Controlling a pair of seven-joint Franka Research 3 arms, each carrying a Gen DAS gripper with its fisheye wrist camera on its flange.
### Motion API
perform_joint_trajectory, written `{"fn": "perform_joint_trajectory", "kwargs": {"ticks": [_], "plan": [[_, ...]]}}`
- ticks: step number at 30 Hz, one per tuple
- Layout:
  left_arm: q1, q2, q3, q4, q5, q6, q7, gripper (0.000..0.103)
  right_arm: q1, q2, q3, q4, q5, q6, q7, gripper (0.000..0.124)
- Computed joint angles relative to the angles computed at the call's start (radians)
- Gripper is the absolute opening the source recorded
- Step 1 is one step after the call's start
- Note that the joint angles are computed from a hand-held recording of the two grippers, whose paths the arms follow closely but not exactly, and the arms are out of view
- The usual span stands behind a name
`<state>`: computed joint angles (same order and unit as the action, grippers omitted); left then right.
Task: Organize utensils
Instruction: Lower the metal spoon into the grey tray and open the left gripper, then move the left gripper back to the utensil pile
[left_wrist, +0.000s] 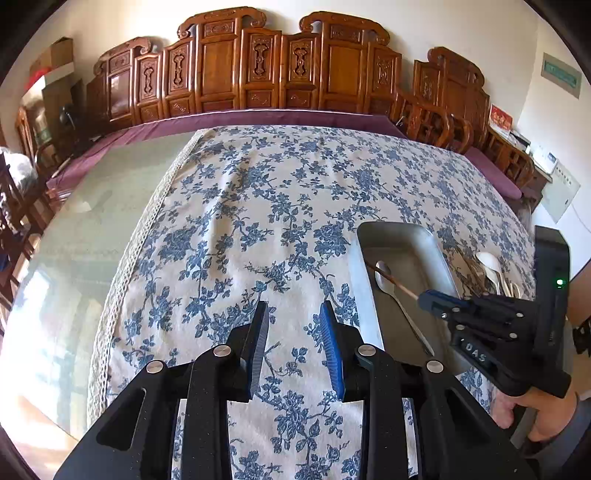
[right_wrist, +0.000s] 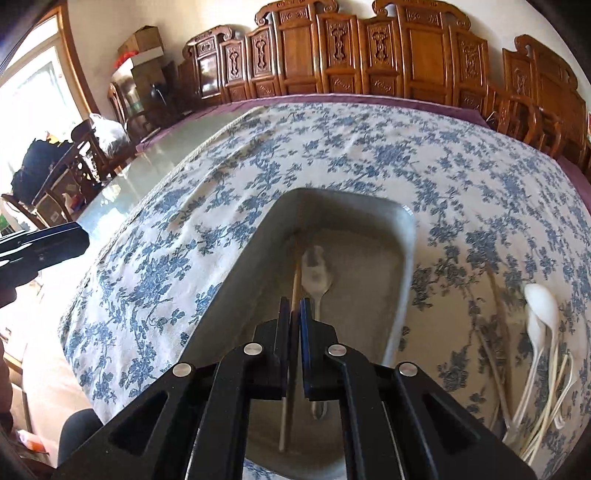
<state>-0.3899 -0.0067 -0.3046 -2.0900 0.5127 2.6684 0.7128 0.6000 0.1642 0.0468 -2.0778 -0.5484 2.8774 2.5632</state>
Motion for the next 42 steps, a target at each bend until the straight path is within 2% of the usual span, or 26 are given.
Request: {"fn": "perform_joint_trajectory", "kwargs": {"ticks": [6,9,13,17,20,23,29,32,42], "plan": [[0.002,-0.018,-0.001,-0.014,-0.006,0.012,-0.001,0.027,-0.011,0.022,0.041,0.011,0.163,0.021,-0.140,0.010],[0.001,-0.021,-0.003,-0.014,-0.002,0.014,0.000,0.027,0.010,0.005,0.022,-0.005,0.163,0.028,-0.139,0.010],[-0.006,-0.018,-0.011,-0.008,0.004,0.014,0.002,0.028,0.008,-0.085,0.003,-0.081,0.069,0.033,-0.066,0.010],[-0.019,-0.013,-0.020,0.001,0.024,0.015,-0.010,0.040,-0.049,-0.229,0.028,-0.198,-0.064,0.003,0.029,0.010],[-0.036,-0.005,-0.030,0.014,0.032,0.018,-0.005,0.049,-0.106,-0.351,0.052,-0.307,-0.100,-0.017,0.048,0.012],[-0.055,0.004,-0.039,0.029,0.051,0.012,-0.011,0.060,-0.166,-0.462,0.074,-0.404,-0.109,-0.059,0.035,0.013],[-0.090,0.037,-0.046,0.072,0.085,-0.001,-0.041,0.072,-0.257,-0.603,0.071,-0.554,-0.041,-0.090,-0.063,0.013],[-0.111,0.070,-0.048,0.109,0.101,-0.019,-0.063,0.073,-0.300,-0.608,0.082,-0.586,-0.005,-0.075,-0.102,0.018],[-0.194,0.156,-0.043,0.191,0.154,-0.043,-0.146,0.073,-0.383,-0.517,0.121,-0.619,0.168,0.013,-0.246,0.018]]}}
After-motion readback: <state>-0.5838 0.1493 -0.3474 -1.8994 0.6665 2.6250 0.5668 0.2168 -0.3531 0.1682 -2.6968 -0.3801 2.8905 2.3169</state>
